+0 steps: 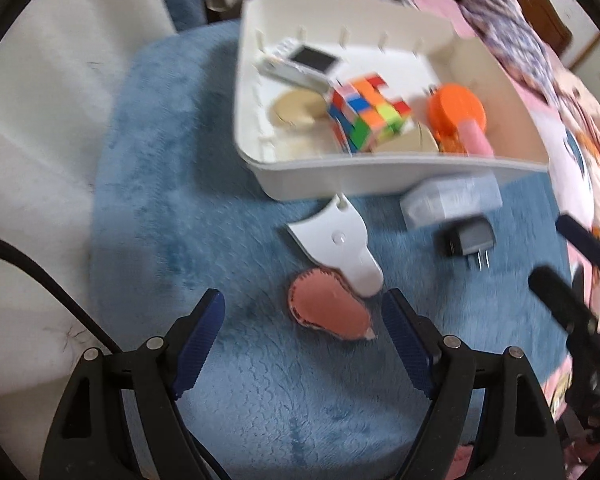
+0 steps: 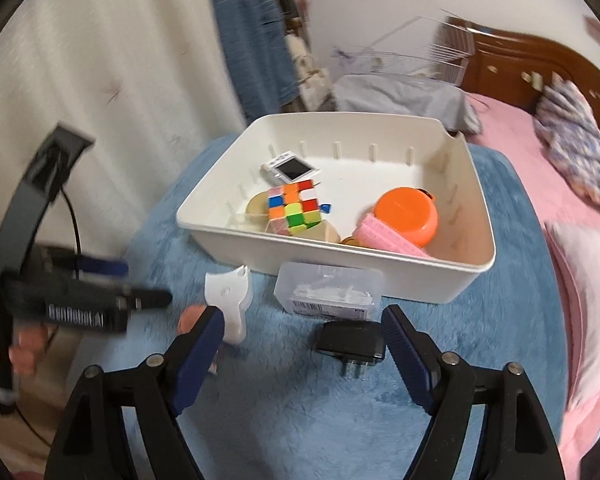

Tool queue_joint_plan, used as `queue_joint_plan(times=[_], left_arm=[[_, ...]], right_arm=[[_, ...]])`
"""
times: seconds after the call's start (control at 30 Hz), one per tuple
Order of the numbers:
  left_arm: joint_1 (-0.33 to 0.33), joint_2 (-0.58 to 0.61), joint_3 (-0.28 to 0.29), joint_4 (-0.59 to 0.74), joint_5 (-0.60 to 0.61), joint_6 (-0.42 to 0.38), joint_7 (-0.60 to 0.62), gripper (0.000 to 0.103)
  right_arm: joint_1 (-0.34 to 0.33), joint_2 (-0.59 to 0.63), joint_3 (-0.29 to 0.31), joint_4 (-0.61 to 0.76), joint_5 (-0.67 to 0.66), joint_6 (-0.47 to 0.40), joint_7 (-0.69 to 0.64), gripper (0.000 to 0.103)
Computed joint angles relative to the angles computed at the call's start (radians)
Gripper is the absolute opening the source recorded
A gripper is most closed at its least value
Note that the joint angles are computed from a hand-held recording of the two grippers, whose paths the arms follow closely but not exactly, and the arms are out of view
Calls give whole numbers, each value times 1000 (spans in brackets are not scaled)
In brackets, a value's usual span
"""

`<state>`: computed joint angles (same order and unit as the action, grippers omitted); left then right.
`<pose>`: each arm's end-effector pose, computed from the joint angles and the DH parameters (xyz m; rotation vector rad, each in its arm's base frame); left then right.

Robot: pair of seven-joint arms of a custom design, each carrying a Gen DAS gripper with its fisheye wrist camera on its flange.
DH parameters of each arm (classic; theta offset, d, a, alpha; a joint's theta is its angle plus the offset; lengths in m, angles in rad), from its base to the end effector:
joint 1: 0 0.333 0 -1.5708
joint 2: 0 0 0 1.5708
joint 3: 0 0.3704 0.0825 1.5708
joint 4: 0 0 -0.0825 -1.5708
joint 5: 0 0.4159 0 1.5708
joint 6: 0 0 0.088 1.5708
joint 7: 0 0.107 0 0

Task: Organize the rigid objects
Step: 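Withdraw both tools from the tray toward the remaining items, then grasp the pink oval tape measure with the left tool while the right tool grasps the black charger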

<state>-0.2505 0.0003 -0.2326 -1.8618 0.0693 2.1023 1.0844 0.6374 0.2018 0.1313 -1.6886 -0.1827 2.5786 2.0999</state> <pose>0.5467 -0.2830 0.5801 -2.0904 2.1425 -0.3167 0.5152 0.4903 0.6012 -2.0153 1.4141 -0.2762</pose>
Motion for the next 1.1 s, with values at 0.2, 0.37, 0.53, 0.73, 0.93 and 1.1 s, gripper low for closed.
queue_joint_plan(times=[0.2, 0.37, 0.53, 0.73, 0.93, 1.1], left_arm=[[4, 49, -1, 31, -58, -56, 149, 83], [7, 88, -5, 59, -71, -96, 225, 83], [11, 119, -7, 78, -79, -122, 265, 83], [14, 156, -9, 104, -89, -154, 293, 84], [15, 189, -13, 133, -99, -160, 297, 87], [17, 223, -16, 163, -107, -171, 296, 87]], right_arm=[[50, 24, -48, 8, -155, 17, 246, 82], [63, 40, -63, 16, -232, -1, 357, 82], [60, 59, -59, 20, -243, -48, 403, 82], [63, 82, -58, 23, -246, -86, 423, 82], [67, 100, -57, 19, -228, -106, 414, 82], [69, 113, -57, 23, -215, -121, 400, 82]])
